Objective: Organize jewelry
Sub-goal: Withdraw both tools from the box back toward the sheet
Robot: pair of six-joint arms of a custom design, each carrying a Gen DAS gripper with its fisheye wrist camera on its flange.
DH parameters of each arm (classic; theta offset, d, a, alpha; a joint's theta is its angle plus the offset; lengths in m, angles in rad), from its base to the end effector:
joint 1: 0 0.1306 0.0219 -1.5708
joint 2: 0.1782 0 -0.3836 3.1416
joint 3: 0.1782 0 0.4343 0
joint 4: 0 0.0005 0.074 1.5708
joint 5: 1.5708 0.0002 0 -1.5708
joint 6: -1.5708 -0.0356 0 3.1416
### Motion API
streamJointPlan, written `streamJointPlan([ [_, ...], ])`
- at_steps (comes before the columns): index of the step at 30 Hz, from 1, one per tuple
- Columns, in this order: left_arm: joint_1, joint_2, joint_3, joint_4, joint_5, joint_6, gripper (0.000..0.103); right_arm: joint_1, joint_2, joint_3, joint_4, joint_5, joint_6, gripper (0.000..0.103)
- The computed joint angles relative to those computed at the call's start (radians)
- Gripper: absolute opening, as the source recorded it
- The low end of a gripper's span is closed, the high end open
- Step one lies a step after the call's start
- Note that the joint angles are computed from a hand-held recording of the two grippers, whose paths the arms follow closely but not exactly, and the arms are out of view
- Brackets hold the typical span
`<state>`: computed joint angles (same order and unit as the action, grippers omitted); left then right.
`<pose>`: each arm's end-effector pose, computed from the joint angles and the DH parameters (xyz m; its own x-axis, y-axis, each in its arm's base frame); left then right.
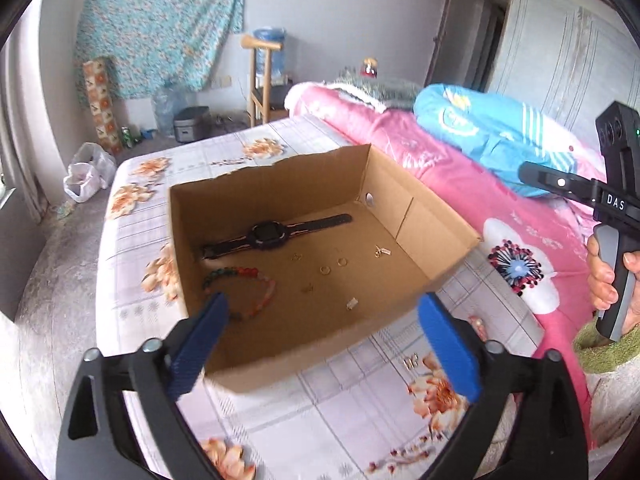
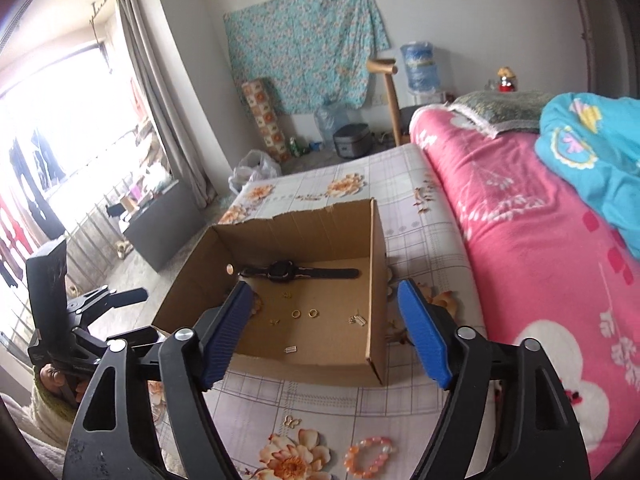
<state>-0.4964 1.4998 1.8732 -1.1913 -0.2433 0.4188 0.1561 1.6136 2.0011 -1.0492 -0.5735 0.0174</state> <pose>0.4799 -0.2507 0.5911 -0.7153 -0.0614 -0.6961 0.0291 0.9927 -0.1175 0.5798 0.1103 0.6050 -0.5973 -0.1088 -0.7946 -0.5639 0.7615 0.3196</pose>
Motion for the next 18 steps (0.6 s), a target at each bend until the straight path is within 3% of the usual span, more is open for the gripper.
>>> streamJointPlan([
  [4, -0.044, -0.069, -0.085, -0.023, -0.071, 0.048, 0.098, -0.015, -0.082, -0.113, 0.028, 0.002, -0.027, 0.081],
  [7, -0.084, -0.094, -0.136, -0.051, -0.128, 0.084, 0.098, -0.005, -0.133, -0.194, 0.024, 0.054, -0.009, 0.085],
  [12, -0.103, -0.091, -0.220, -0.073, -0.100, 0.199, 0.098, 0.048, -0.190, -0.325, -0.020, 0.185, 0.076, 0.088],
  [15, -0.110, -0.060, -0.238, -0.110, -0.123, 0.234, 0.098, 0.099, -0.208, -0.396, -0.047, 0.319, 0.127, 0.088],
  [18, -0.107, -0.018, -0.243, -0.142, -0.110, 0.266, 0.098, 0.122, -0.214, -0.437, -0.066, 0.351, 0.130, 0.088],
])
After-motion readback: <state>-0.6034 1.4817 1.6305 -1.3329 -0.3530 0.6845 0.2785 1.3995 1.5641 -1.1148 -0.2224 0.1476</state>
